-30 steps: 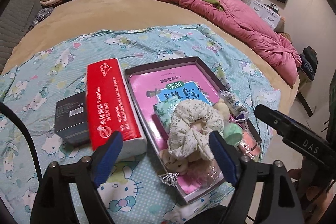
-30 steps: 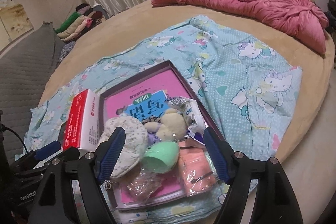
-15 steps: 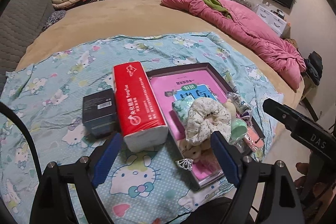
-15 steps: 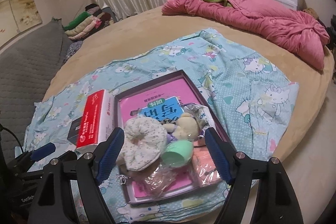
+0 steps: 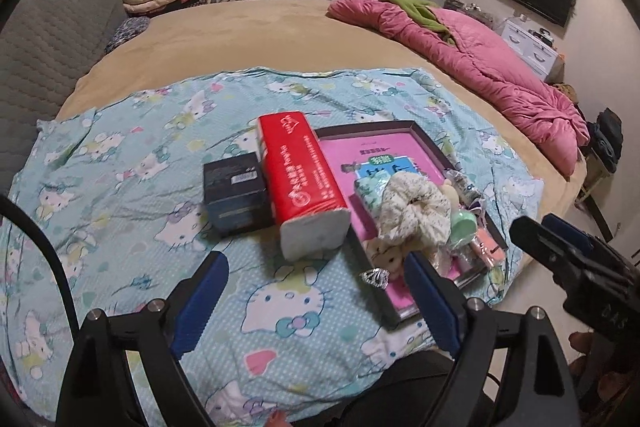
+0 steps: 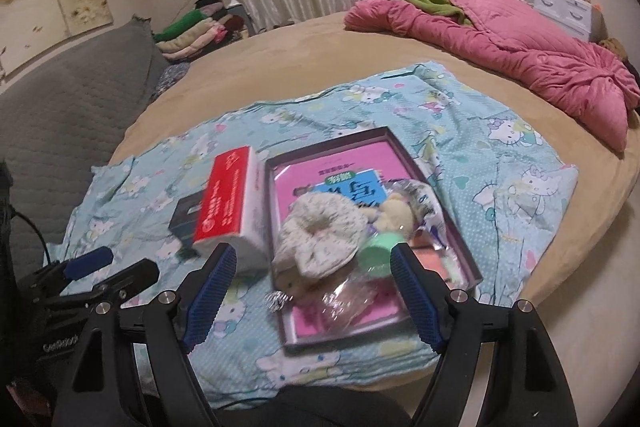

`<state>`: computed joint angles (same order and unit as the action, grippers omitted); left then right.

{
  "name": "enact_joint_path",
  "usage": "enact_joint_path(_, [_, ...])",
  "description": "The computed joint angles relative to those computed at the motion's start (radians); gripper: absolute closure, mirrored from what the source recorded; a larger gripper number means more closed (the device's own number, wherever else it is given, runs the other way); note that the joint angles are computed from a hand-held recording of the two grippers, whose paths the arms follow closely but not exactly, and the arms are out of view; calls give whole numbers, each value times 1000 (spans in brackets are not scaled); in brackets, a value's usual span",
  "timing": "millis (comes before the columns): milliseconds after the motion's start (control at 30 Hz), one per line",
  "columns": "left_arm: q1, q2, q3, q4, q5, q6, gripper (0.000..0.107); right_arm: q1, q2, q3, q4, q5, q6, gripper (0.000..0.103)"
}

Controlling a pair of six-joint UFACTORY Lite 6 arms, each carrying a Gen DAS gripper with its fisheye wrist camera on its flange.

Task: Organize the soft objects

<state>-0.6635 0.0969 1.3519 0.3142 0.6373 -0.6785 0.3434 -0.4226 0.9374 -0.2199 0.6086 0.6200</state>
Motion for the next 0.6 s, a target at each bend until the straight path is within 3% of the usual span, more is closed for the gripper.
enact_joint_path(200, [-31,-110,-135,25,3,-90,18,124,-78,-52,-137,58,182,22])
enact_joint_path(600, [-122,-249,-323,78,24,-245,18,310,-240,-197,-196,156,340,22])
